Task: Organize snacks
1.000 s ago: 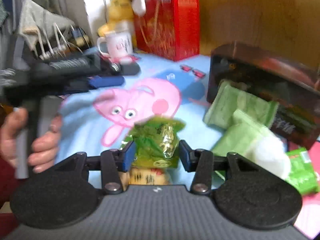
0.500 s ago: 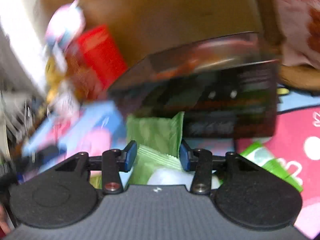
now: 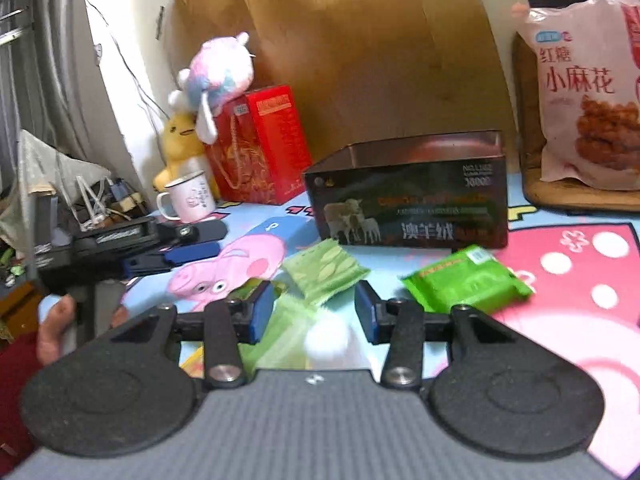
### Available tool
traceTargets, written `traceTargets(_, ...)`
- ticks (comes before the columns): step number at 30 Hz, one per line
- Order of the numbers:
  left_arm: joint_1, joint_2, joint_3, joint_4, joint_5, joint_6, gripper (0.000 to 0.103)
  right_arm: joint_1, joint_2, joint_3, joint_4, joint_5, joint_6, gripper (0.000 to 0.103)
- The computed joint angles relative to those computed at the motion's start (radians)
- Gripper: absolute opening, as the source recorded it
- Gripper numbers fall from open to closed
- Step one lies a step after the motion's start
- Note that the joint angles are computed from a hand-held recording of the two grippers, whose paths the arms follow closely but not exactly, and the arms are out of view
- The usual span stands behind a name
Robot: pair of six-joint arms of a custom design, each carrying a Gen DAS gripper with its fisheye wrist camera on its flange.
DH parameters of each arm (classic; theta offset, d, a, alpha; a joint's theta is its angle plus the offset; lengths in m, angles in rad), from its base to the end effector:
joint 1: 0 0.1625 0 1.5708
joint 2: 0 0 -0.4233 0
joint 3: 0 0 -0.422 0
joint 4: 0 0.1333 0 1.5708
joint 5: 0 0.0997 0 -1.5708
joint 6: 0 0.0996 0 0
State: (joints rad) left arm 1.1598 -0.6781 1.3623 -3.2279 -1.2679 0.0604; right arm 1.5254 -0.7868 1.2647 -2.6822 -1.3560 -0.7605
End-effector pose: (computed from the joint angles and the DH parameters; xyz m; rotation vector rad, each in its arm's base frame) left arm -0.1667 -0.7906 0.1902 0.4124 2.6367 -1.4560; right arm 0.1175 -0.8178 0.2487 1.1174 -2.6963 1.0028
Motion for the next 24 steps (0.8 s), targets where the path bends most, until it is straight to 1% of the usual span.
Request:
traceTargets(2,-0.006,-0.018,0.022,0.038,-0.041,-0.012,0.062,-0.004,-0.024,0.035,0.028,0.017,-0.032,0.047)
traceTargets(3,-0.010,-0.027,0.034,0.060,-0.061,-0.017,0.062,-0.004,-0.031,0.048,0.040,0.021,-0.061,0.047)
traceTargets(4,-0.014,-0.033,0.040,0.093,-0.082,-0.025,0.062,0.004,-0.025,0.049,0.053,0.010,-0.092,0.047)
traceTargets(6,-0.023,-0.037,0.035,0.169,-0.115,-0.040,0.062,0.019,-0.024,0.062,0.061,-0.039,-0.160,0.047)
traceTargets(7,-0.026,-0.037,0.029,0.205,-0.127,-0.049,0.062,0.031,-0.014,0.063,0.057,-0.076,-0.191,0.047)
traceTargets(8,-0.030,-0.034,0.016,0.244,-0.133,-0.053,0.061,0.039,-0.009,0.065,0.048,-0.119,-0.203,0.047)
traceTargets(9,-0.034,-0.029,0.004,0.279,-0.131,-0.057,0.061,0.048,0.004,0.057,0.036,-0.158,-0.199,0.047)
traceTargets(10,-0.035,-0.020,-0.011,0.302,-0.132,-0.059,0.061,0.048,0.017,0.041,0.032,-0.166,-0.181,0.048)
traceTargets(12,-0.039,-0.004,-0.042,0.356,-0.118,-0.070,0.061,0.048,0.043,-0.005,0.052,-0.175,-0.108,0.047)
traceTargets(13,-0.045,0.005,-0.050,0.361,-0.086,-0.069,0.063,0.047,0.054,-0.027,0.064,-0.177,-0.074,0.049)
traceTargets(14,-0.050,0.012,-0.060,0.380,-0.052,-0.069,0.064,0.044,0.062,-0.040,0.072,-0.172,-0.058,0.050)
traceTargets(15,-0.052,0.020,-0.075,0.409,-0.033,-0.079,0.065,0.043,0.064,-0.044,0.080,-0.164,-0.054,0.051)
traceTargets(16,-0.051,0.026,-0.082,0.424,-0.022,-0.094,0.067,0.041,0.064,-0.042,0.083,-0.156,-0.055,0.055)
traceTargets(17,-0.049,0.029,-0.073,0.400,-0.023,-0.092,0.068,0.040,0.067,-0.041,0.090,-0.148,-0.066,0.062)
traceTargets(18,-0.047,0.032,-0.071,0.386,-0.029,-0.091,0.069,0.040,0.067,-0.028,0.077,-0.140,-0.082,0.064)
traceTargets(19,-0.048,0.034,-0.068,0.376,-0.026,-0.093,0.069,0.039,0.069,-0.007,0.031,-0.131,-0.101,0.067)
traceTargets(20,-0.050,0.034,-0.065,0.370,-0.022,-0.093,0.068,0.040,0.067,0.006,0.004,-0.130,-0.109,0.064)
traceTargets(21,-0.045,0.028,-0.061,0.380,-0.046,-0.099,0.049,0.037,0.067,0.004,0.020,-0.111,-0.107,0.052)
traceTargets(22,-0.034,0.024,-0.068,0.406,-0.101,-0.127,0.049,0.032,0.066,-0.010,0.075,-0.073,-0.063,0.026)
traceTargets(23,-0.031,0.018,-0.057,0.393,-0.115,-0.144,0.048,0.032,0.065,-0.014,0.089,-0.069,-0.054,0.023)
traceTargets(24,-0.034,0.013,-0.050,0.384,-0.108,-0.137,0.048,0.038,0.060,0.003,0.061,-0.079,-0.087,0.021)
